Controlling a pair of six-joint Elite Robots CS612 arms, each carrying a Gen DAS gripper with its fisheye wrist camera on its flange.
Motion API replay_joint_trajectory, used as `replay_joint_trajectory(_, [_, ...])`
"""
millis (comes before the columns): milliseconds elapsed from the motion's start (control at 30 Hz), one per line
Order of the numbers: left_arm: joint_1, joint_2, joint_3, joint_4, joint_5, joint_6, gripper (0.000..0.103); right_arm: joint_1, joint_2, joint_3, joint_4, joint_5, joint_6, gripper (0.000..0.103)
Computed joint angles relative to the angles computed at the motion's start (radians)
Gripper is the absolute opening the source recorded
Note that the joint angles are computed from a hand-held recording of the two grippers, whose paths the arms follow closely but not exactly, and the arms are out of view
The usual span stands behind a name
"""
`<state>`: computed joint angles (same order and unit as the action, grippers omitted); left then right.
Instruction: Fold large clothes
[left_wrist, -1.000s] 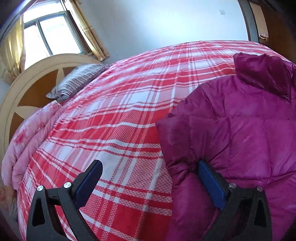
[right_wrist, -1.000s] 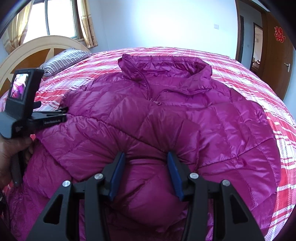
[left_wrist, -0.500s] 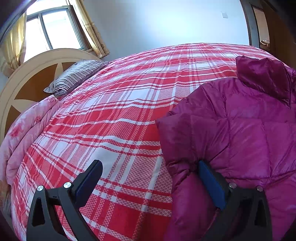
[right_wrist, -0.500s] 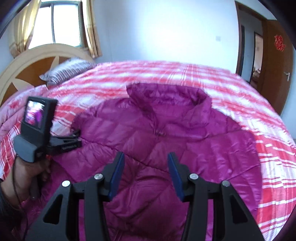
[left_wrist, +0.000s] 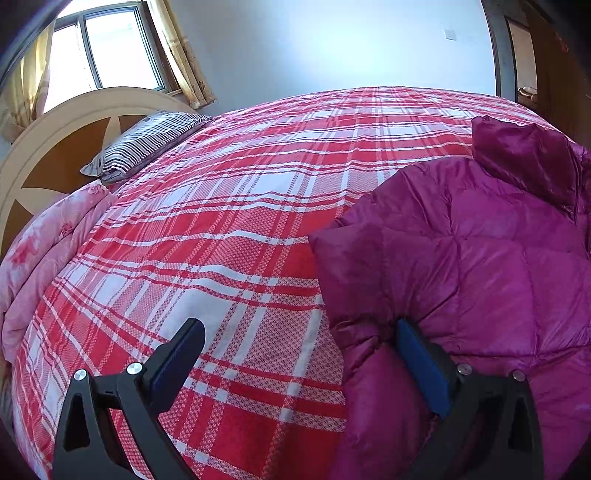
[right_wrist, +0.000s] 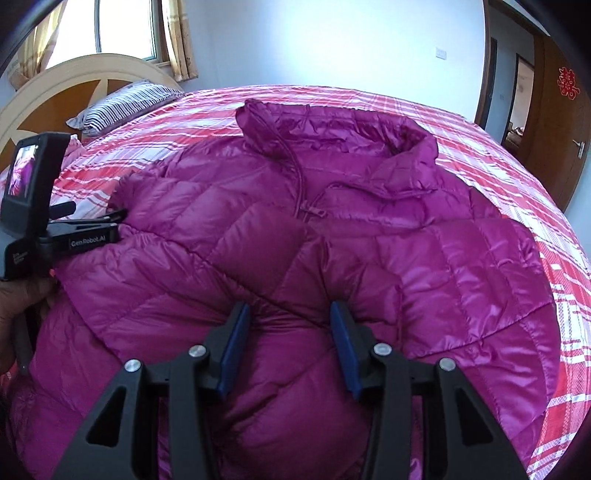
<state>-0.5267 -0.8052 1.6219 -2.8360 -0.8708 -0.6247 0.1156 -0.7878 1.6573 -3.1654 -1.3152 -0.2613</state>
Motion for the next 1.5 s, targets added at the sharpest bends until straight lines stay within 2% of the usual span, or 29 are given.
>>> replay_joint_trajectory(200, [-0.004,-0.006,0.002,0.012,0.017,-0.002,0.102,0.003,0.003,0.002,-0.015,-0.013,-0.004,0.047])
replay_joint_trajectory(300, [-0.018,-0.036,0.023,0.009,0.023,0.007,0.102,0.004,0.003,0.004,-0.021,-0.012,-0.002,0.047])
replay_joint_trajectory(333, [-0.023,-0.044,0.033,-0.021,0.028,0.013,0.102,0.004,0.003,0.005,-0.023,-0.012,-0.001,0.047])
replay_joint_trajectory(433, [-0.045,-0.069,0.064,-0.187,0.018,0.062,0.102,0.004,0.004,0.005,-0.025,-0.012,-0.001,0.048])
replay_joint_trajectory(500, [-0.054,-0.072,0.055,-0.244,-0.041,0.093,0.102,0.003,0.004,0.005,-0.025,-0.010,0.000,0.048])
replay_joint_trajectory(567, [-0.059,-0.060,0.029,-0.225,-0.083,0.115,0.102,0.002,0.005,0.005,-0.026,-0.007,0.001,0.048])
replay_joint_trajectory(667, [-0.070,-0.025,-0.011,-0.180,-0.077,0.148,0.102,0.002,0.005,0.005,-0.029,-0.007,0.001,0.048])
replay_joint_trajectory(800, [-0.048,0.008,-0.039,-0.067,-0.160,0.107,0.102,0.001,0.004,0.007,-0.032,-0.004,0.003,0.048])
replay_joint_trajectory(867, [-0.029,0.010,-0.037,-0.088,-0.247,0.081,0.102,0.001,0.004,0.007,-0.032,-0.004,0.001,0.048])
replay_joint_trajectory(933, [-0.021,0.012,-0.036,-0.096,-0.278,0.067,0.102,0.003,0.004,0.007,-0.034,-0.012,-0.004,0.048])
replay_joint_trajectory(1167, [-0.029,0.021,-0.040,-0.106,-0.246,0.069,0.102,0.004,0.006,0.006,-0.035,-0.016,-0.008,0.049])
replay_joint_trajectory(1300, [-0.025,0.020,-0.042,-0.095,-0.260,0.066,0.102,0.006,0.007,0.004,-0.035,-0.022,-0.012,0.049])
replay_joint_trajectory(1500, [-0.025,0.021,-0.048,-0.079,-0.255,0.066,0.102,0.018,0.008,0.002,-0.036,-0.067,-0.035,0.049])
